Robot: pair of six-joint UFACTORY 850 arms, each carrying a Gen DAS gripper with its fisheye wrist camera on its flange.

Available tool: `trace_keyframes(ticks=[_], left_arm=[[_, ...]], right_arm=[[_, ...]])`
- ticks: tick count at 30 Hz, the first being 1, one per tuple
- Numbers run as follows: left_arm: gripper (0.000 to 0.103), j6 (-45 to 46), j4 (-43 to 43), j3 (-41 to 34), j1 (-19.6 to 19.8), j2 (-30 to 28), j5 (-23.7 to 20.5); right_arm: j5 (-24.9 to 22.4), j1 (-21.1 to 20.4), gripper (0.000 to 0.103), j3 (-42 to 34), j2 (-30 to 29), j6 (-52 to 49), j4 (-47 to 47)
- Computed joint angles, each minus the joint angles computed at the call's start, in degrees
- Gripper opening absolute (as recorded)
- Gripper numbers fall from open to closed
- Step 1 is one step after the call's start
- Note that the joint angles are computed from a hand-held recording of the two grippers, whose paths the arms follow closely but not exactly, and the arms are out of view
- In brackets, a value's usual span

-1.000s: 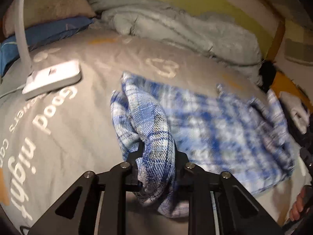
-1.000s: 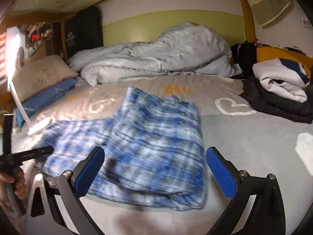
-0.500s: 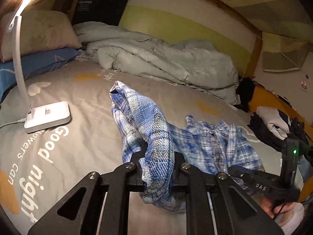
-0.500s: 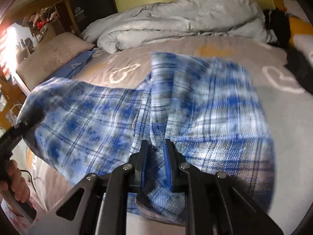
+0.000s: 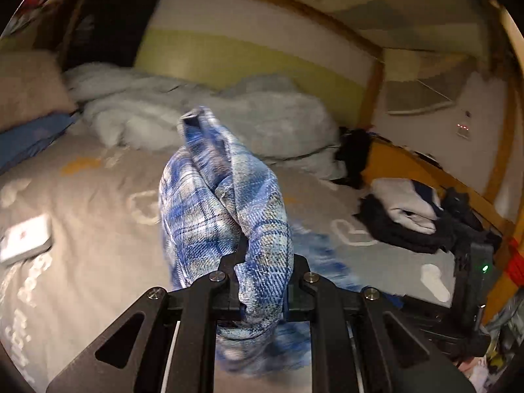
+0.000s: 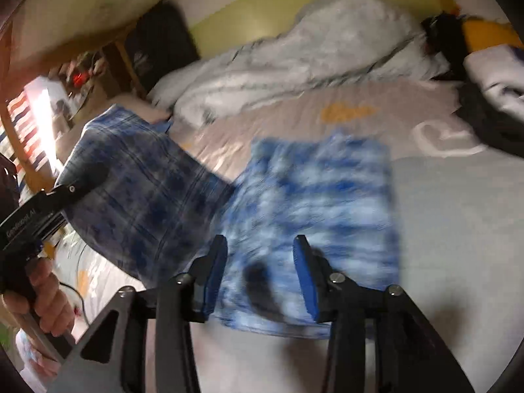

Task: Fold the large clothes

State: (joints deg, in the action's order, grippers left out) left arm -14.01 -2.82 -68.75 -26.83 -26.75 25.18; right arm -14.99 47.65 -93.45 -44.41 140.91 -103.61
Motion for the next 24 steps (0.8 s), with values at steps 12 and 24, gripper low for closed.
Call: trace_keyframes(ticks=[12, 24], left_arm=[[0.013, -28.3, 27.7, -16.1, -6.1, -12.0, -6.6], [0.042, -47.3, 45.4, -20.4, -7.6, -17.9, -7.1]], right_arm=[[-21.1, -0.5, 0.062, 10.3, 8.6, -7.3, 14.9], [-21.0, -1.6, 0.064, 13.1, 10.6, -4.1, 14.9]])
